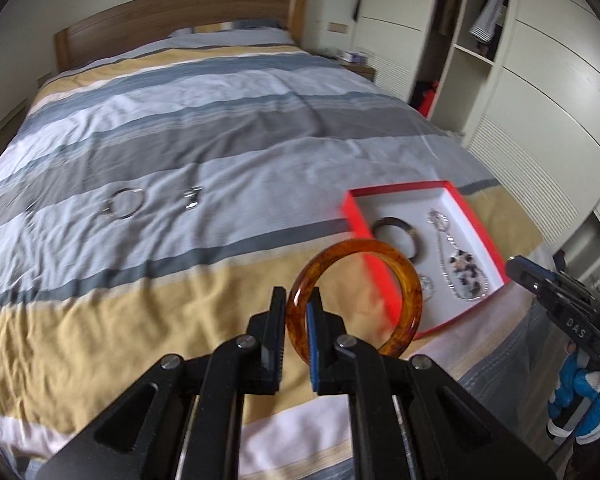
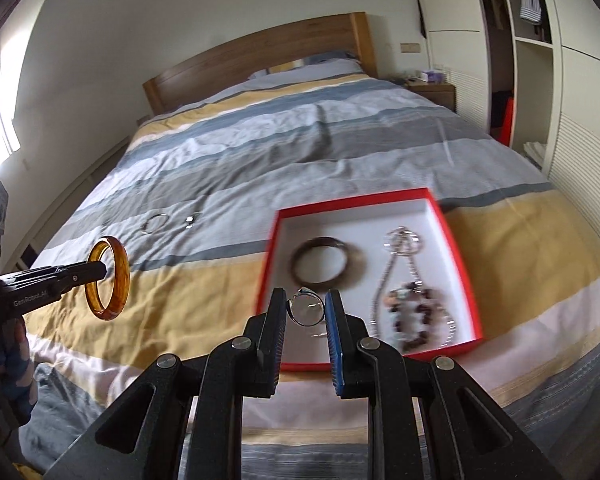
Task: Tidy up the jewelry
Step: 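Carry amber bangle and small ring into the red box and open both tools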
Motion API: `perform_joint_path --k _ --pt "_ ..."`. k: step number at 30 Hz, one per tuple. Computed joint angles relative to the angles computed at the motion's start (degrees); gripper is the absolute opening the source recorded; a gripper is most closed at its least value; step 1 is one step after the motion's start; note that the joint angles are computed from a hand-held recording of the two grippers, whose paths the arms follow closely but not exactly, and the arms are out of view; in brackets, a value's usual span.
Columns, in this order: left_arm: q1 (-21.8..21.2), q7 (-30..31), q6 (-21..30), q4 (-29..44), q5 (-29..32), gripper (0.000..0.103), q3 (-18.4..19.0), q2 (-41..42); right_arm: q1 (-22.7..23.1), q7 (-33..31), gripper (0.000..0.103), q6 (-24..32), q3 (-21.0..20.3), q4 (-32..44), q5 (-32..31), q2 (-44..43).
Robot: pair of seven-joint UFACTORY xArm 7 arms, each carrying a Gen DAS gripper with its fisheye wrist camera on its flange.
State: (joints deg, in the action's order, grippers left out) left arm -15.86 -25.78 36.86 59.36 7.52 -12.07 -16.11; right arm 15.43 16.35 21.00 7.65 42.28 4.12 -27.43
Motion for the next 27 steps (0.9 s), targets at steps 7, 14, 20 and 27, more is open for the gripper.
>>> perform_joint_path --k 7,14,20,27 --pt "-3.94 1.08 -0.42 13.31 3.53 0.009 -1.21 15.68 -0.65 -7.04 0.019 0.01 -5.11 3.86 2.10 7.10" --pt "-8.83 3.53 0.90 22.47 5.70 0.009 0.98 27.21 -1.94 -15.88 0.019 1.12 -6.56 9.07 7.31 16.39" --pt "-11.18 7.34 1.98 27.19 6.13 0.009 2.71 33.01 -4.12 -22.00 0.019 3.39 -5.89 12.15 10.14 21.29" --pt "-12.20 10.39 2.40 28.67 6.16 0.009 3.84 35.83 -6.19 -26.20 0.020 5.37 -4.67 14.66 8.51 24.61"
